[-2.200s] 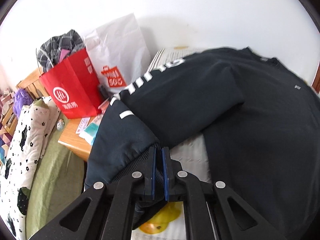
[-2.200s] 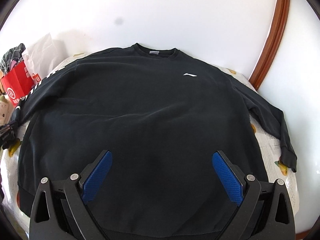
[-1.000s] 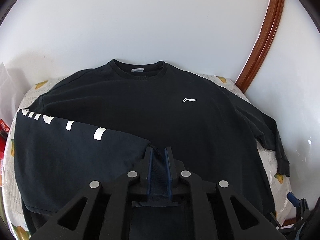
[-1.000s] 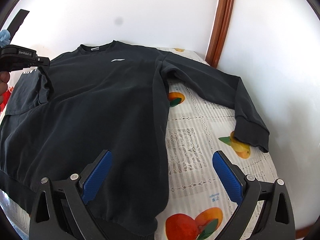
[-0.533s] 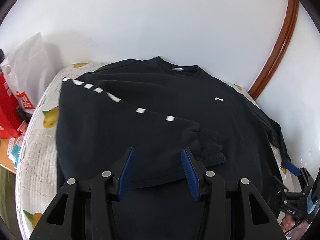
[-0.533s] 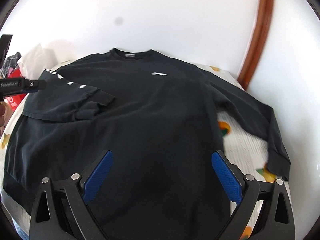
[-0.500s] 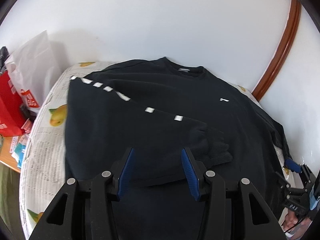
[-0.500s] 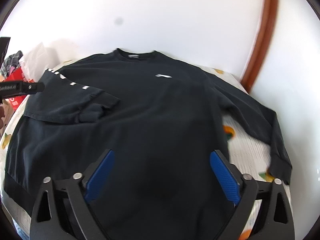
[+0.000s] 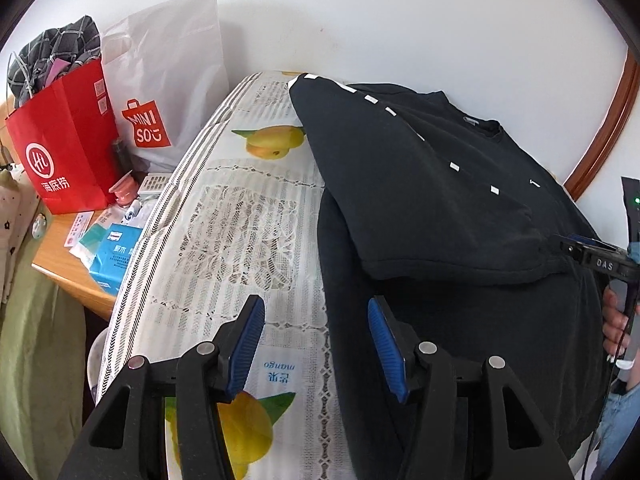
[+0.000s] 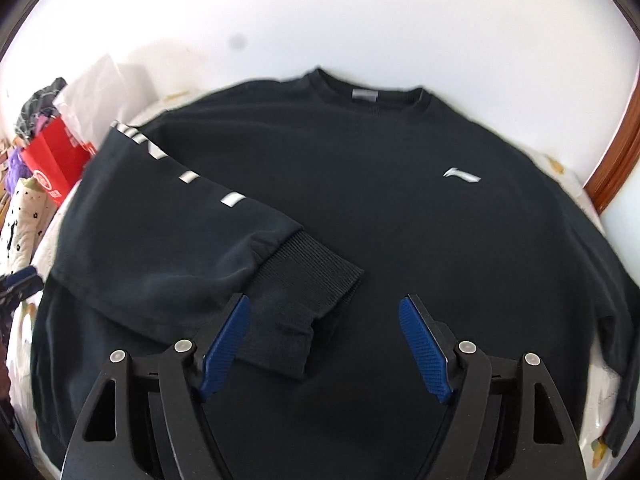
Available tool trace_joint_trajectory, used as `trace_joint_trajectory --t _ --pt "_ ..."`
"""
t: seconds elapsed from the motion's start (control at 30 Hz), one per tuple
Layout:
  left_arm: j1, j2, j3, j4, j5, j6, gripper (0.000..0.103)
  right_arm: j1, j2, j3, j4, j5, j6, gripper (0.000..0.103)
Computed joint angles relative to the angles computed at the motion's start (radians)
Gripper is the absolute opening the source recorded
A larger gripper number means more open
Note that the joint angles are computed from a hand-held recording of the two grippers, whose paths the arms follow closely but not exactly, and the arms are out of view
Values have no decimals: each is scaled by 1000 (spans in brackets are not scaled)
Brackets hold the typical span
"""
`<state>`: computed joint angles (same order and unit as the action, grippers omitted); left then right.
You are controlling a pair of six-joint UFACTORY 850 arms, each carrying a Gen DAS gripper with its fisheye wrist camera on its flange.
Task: Fold small clothes
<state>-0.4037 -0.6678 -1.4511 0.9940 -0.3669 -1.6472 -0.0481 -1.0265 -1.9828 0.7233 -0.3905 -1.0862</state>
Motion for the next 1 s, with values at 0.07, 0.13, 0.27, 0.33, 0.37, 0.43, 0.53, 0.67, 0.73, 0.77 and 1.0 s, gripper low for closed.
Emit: trace_joint_trajectory --t 0.07,0.13,0.27,0.33,0.37,0.43,0.53,0.67,0.73,0.77,1.0 --pt "4 -12 -5 17 -8 -5 51 8 -72 -109 -138 -48 175 76" --pt "11 -28 -21 21 -9 -1 51 9 -131 -199 -182 -102 259 76" --pt "17 -71 -80 -30 1 87 51 1 -197 -303 -67 -134 256 57" --pt "11 -91 -109 -13 -17 77 45 6 -212 -330 -31 -144 213 28" --pt "9 -100 -118 14 -20 48 39 7 -217 -341 -3 -158 170 13" --pt "2 -112 -131 46 -43 8 35 14 -220 -353 -5 -154 156 11" --pt "-4 -119 -144 36 -72 18 30 1 -166 -284 179 -123 -18 11" --pt "0 -117 -143 8 -68 37 29 -39 -80 -179 511 -73 -300 11" --pt "-4 -121 -149 4 -84 47 29 -53 -56 -159 611 -29 -384 11" --pt "-6 -123 -152 2 -91 49 29 -63 -54 -163 641 -11 -401 11" --pt "1 -111 -135 -16 -65 45 29 -114 -134 -301 391 80 -96 11"
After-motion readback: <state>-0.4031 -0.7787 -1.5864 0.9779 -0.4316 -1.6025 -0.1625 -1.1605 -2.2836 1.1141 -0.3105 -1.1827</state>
